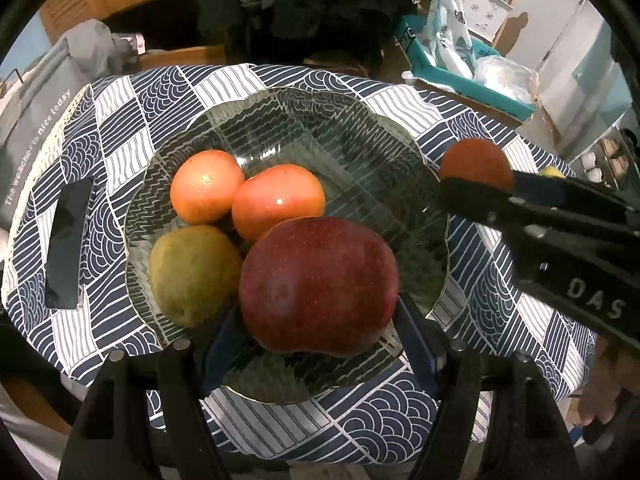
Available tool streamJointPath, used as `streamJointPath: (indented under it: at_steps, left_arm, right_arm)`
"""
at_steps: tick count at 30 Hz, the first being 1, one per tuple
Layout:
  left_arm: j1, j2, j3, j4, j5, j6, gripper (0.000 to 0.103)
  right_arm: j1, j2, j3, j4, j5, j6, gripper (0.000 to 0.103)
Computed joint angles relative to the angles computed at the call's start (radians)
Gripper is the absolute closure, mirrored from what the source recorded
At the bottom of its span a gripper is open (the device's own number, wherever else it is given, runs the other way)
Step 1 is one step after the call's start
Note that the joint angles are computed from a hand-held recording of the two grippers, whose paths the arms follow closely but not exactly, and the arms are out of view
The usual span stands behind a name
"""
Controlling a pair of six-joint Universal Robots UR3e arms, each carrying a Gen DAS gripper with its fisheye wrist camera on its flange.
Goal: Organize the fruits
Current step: 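Lower the red apple into the plate with the left tool while the right tool releases the orange, then withdraw both tools from the plate toward the last pear and red apple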
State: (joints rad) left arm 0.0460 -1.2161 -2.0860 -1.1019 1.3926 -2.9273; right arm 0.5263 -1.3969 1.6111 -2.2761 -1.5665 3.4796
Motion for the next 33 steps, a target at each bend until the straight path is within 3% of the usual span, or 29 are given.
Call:
streamJointPath:
  at_steps: [19,24,33]
  left_arm:
    - [0.025,-0.012,0.010,-0.070,-0.040,0.031,0.027]
    - [-0.008,0.000,0.007,-0.035,0.003,0.012,0.027]
    - [0.062,0.024,0.015,-0.077,-0.032,0.016,0.027]
  right_arm:
    - [-0.013,0.057,-0.016,-0.001,0.067,-0.001,0.057]
    - [-0.004,0.068,-0.033,0.010,0.064,-0.001,0.057]
    - [-0.017,0.036,-0.021,-0.009,0.068,0.009,0.049]
